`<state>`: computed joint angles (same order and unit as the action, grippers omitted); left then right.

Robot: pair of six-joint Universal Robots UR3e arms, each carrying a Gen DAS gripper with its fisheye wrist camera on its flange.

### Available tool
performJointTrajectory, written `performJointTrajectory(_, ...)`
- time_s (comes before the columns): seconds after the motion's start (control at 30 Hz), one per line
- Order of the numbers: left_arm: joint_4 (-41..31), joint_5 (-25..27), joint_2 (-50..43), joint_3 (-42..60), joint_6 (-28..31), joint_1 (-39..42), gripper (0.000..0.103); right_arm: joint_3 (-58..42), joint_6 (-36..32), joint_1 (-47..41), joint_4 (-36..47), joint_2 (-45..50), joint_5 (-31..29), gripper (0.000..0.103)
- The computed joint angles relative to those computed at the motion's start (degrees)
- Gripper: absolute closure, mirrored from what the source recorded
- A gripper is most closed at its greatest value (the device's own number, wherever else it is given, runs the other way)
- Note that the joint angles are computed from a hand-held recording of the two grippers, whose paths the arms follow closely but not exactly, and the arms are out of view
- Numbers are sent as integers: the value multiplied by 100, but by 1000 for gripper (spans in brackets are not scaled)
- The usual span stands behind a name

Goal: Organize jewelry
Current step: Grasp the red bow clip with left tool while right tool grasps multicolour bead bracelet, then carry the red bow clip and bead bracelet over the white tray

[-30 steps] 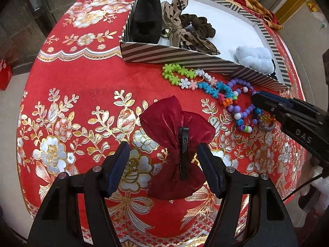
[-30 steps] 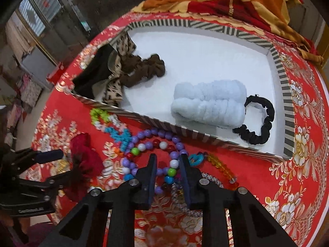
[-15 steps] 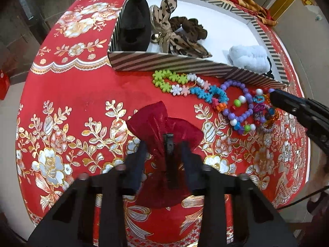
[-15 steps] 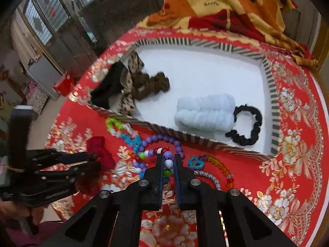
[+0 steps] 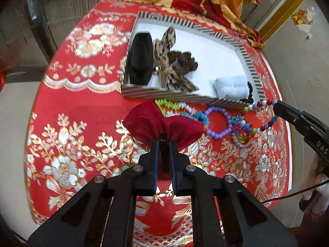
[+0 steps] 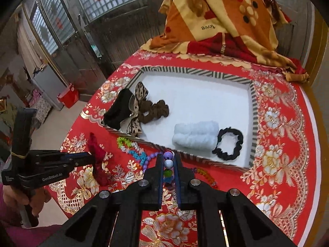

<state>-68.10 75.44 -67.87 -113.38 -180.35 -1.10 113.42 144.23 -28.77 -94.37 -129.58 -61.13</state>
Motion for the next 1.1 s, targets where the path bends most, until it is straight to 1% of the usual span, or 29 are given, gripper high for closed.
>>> performJointTrajectory(0.07, -190, -51, 182, 81, 133, 118, 95, -108, -61, -59, 49, 23, 31, 94)
performJointTrajectory(0.17, -153, -38, 134, 284, 82, 44, 95, -245, -73, -65, -6, 128, 42, 94)
performJointTrajectory(0.27, -237, -150, 24, 576, 164, 132, 95, -377, -20, -64, -140, 256, 39, 94)
performJointTrajectory(0.4, -158, -101, -276, 958, 155, 45, 95, -603, 54, -120, -269, 473, 67, 94)
performJointTrajectory(0.5, -385, -130, -349, 1080, 305, 110, 95, -678, 22, -220, -219, 490, 153, 94)
performJointTrajectory(0.57, -498, -48, -322, 956, 229, 123, 92, -664, 5, -261, -199, 476, 176, 94)
performJointTrajectory(0.6, -547, -33, -321, 827, 170, 135, 80, -639, 11, -260, -205, 476, 168, 94)
performJointTrajectory(0.63, -541, -18, -335, 707, 109, 116, 59, -614, 35, -238, -221, 483, 149, 94)
performJointTrajectory(0.67, -457, 58, -355, 559, 7, 46, 50, -590, 51, -217, -230, 495, 128, 94)
performJointTrajectory(0.7, -243, 193, -393, 340, -148, -83, 45, -557, 64, -193, -234, 490, 101, 94)
performJointTrajectory(0.77, 108, 380, -546, 131, -290, -327, 45, -520, 68, -157, -242, 487, 64, 94)
performJointTrajectory(0.87, 616, 1065, -1148, 107, -565, -877, 45, -529, 56, -159, -186, 456, 70, 94)
performJointTrajectory(0.9, 743, 1174, -1270, 81, -623, -966, 46, -539, 39, -182, -143, 425, 85, 94)
performJointTrajectory(0.97, 929, 1149, -1313, -19, -620, -1001, 69, -576, -27, -254, -26, 353, 123, 94)
performJointTrajectory(1.0, 922, 1119, -1322, -26, -591, -1005, 86, -597, -71, -306, 41, 312, 142, 94)
performJointTrajectory(1.1, 858, 883, -1190, -80, -480, -845, 89, -643, -175, -464, 185, 233, 213, 94)
